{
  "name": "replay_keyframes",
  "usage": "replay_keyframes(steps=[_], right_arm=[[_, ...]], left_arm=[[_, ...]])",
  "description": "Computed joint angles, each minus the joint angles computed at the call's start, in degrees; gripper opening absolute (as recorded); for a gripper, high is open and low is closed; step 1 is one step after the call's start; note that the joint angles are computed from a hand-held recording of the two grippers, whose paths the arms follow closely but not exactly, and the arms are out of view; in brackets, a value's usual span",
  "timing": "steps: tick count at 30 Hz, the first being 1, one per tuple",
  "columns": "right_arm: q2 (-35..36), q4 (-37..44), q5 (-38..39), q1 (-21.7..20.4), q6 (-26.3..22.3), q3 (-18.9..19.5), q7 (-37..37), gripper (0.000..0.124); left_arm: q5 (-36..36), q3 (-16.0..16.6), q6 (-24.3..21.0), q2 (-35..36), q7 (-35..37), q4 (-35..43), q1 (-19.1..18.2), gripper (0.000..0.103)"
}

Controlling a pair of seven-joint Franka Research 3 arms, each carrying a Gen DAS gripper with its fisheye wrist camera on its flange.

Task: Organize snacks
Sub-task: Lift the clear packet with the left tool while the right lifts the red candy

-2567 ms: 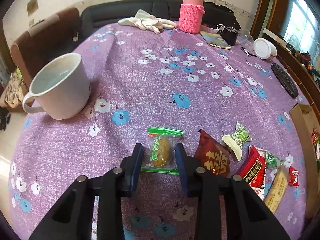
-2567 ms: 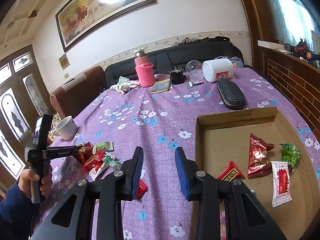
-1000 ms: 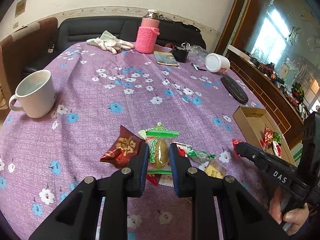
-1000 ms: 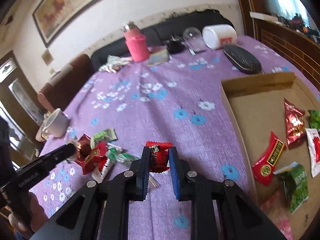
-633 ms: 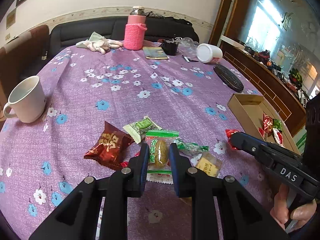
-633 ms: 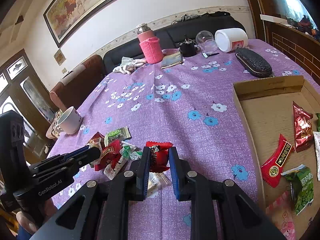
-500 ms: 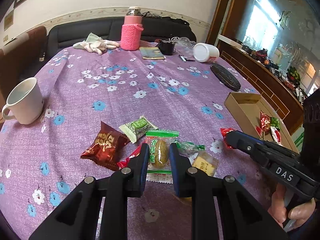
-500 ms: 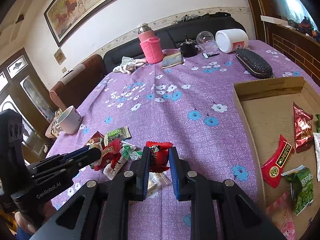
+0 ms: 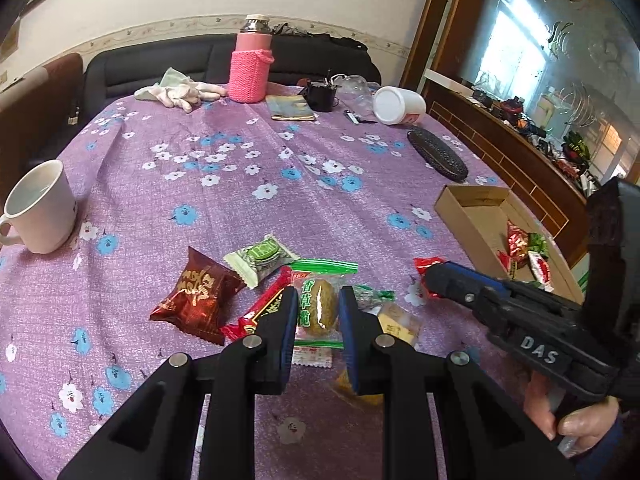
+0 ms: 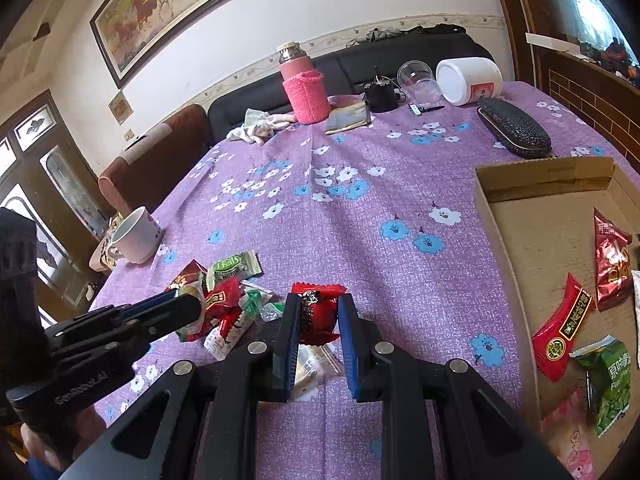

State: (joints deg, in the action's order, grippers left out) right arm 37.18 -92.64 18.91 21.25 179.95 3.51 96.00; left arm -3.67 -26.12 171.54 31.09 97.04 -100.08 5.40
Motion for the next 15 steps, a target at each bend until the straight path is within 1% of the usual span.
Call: replay_keyframes(steps=[3, 6, 9, 13, 15], right_arm=[[-0.1, 0.0, 0.3, -1.0, 0.0, 1.2, -0.6, 0.02], [-0.3, -0.5, 0.4, -0.1, 0.7, 0.1, -0.3, 0.02], [-0.1, -0.2, 0.7, -1.0, 0.2, 1.2, -0.7, 0.02], [-0.1, -0.1, 0.8, -0.6, 0.0, 0.7, -0.5, 0.02], [-0.1, -0.1, 0.9, -1.3, 0.0, 1.6, -0.8, 0.02]], left_arm=[[-0.4, -0.9, -0.2, 0.0, 0.7, -0.2, 0.7, 0.02], [-0.1, -0.2, -0.5, -0.1, 0.4, -0.1, 0.0, 0.02], [-0.5, -0.3, -0.8, 0.1, 0.5, 0.0, 0.1, 0.02], [-0.2, 0.7, -1.6, 0.5, -0.1, 0.8, -0.9, 0.02], [0.0, 1.1, -1.7, 0.5, -0.3, 0.9, -1.3, 0.02]])
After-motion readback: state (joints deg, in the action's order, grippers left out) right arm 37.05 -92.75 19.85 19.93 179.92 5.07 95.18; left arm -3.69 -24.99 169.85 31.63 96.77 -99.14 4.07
